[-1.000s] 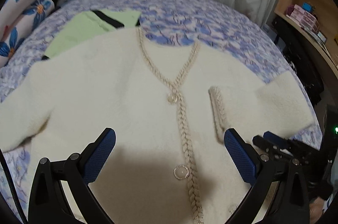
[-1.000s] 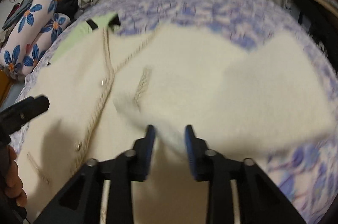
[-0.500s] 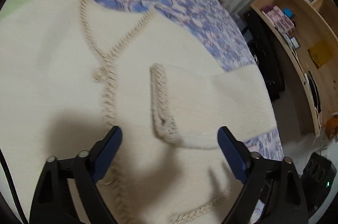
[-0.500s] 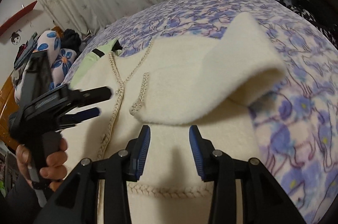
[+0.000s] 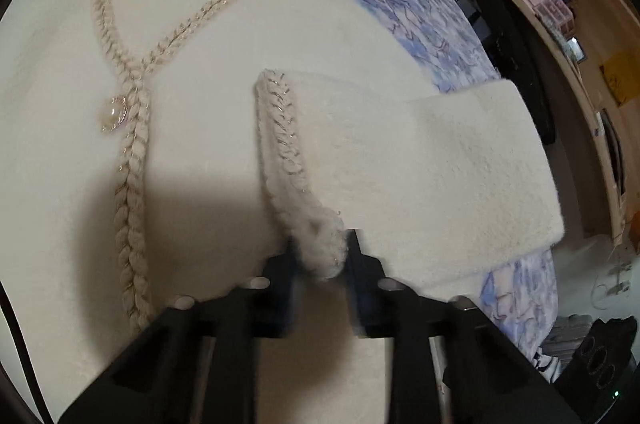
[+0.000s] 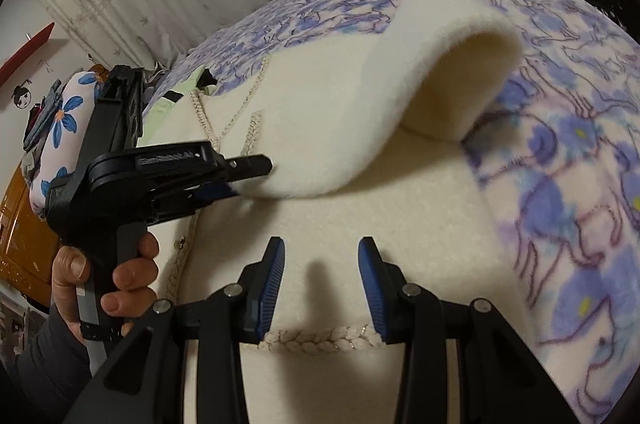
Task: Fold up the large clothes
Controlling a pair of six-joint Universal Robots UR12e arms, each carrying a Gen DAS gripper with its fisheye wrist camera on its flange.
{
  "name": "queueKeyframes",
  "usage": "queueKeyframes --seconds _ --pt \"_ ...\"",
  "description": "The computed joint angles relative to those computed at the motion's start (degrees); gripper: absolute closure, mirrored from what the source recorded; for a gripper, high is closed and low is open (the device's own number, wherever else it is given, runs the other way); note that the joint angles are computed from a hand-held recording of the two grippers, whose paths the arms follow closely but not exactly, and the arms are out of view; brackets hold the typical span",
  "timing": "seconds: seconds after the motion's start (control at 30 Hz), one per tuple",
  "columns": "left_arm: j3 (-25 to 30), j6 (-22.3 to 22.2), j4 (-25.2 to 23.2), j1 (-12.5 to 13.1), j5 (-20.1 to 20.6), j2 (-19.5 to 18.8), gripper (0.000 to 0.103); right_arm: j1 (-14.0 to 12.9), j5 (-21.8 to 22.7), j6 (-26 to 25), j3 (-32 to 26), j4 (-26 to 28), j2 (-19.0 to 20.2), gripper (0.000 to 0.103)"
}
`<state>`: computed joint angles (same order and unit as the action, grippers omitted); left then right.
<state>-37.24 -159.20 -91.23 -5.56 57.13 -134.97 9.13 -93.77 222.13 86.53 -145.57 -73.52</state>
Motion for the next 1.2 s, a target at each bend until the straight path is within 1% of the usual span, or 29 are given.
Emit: queueKeyframes --seconds 0.07,0.2,0.3,0.4,0.43,0.5,0.6,0.67,0.77,0.8,0.87,0.9,0.93,1.0,1.03,1.1,1.13,1.2 --pt "-1.49 0.98 3.46 -0.14 0.06 1.35 0.087 0.03 -0.35 0.25 0.18 0.03 -0.1 0.065" --pt "-4.9 3.23 15.12 0.19 -0.86 4.65 0.088 0.15 -0.8 0.44 0.63 0.51 -0.31 0.065" --pt "-5.13 3.63 23.05 0.62 -0.67 5.79 0.088 0.34 -1.15 0.01 0.59 1.06 -0.26 0.065" --pt "-5.08 3.26 29.82 1.03 1.22 6.29 0.088 0.66 -1.98 -0.77 0.11 1.9 0.02 0.065" --pt "-5.01 3.15 32.24 1.23 2.53 6.26 0.088 0.71 -2.14 -0.94 -0.06 2.17 0.12 0.065" --pt "-4.28 3.11 34.53 1.66 4.97 5.73 0.088 0.83 -2.47 -1.22 -0.35 2.77 0.33 0.065" --pt "-2.65 3.19 34.05 2.13 8.71 4.41 0.088 0.91 -2.73 -1.44 -0.73 3.75 0.54 0.065" --pt "-1.56 3.99 30.89 2.51 11.08 3.22 0.088 0.92 -2.9 -1.46 -0.99 4.46 0.63 0.065" --pt "-2.54 5.69 26.94 2.94 14.06 2.77 0.086 1.09 -3.54 -1.22 -1.75 6.51 0.86 0.065" --pt "-2.52 5.91 25.31 2.94 14.6 2.48 0.081 1.12 -3.78 -1.08 -2.26 7.81 0.95 0.065" --pt "-0.66 5.37 20.18 3.38 14.11 1.17 0.065 1.06 -3.38 -0.75 -3.34 10.29 1.06 0.065" --pt "-0.17 4.69 18.36 3.6 13.63 0.79 0.049 0.89 -2.84 -0.62 -3.59 10.7 0.96 0.065" --pt "0.48 3.98 17.04 3.93 12.87 0.36 0.042 0.51 -1.99 -0.55 -3.7 10.29 0.72 0.06" --pt "1.78 1.52 15.74 4.82 10.32 -0.54 0.041 0.07 -1.84 -0.52 -3.78 9.24 0.33 0.051" --pt "2.09 0.48 15.37 5.07 9.35 -0.79 0.038 -0.22 -2.08 -0.79 -4.0 8.75 0.2 0.049" --pt "3.82 -1.89 14.55 5.57 7.64 -1.97 0.037 -1.04 -2.47 -1.42 -4.97 8.67 0.29 0.048" --pt "4.61 -2.56 14.25 5.66 7.52 -2.49 0.037 -1.61 -2.78 -1.46 -5.75 9.26 0.49 0.048" --pt "6.13 -2.63 13.03 5.78 7.46 -3.6 0.037 -2.55 -3.03 -1.86 -6.74 9.48 0.95 0.048"
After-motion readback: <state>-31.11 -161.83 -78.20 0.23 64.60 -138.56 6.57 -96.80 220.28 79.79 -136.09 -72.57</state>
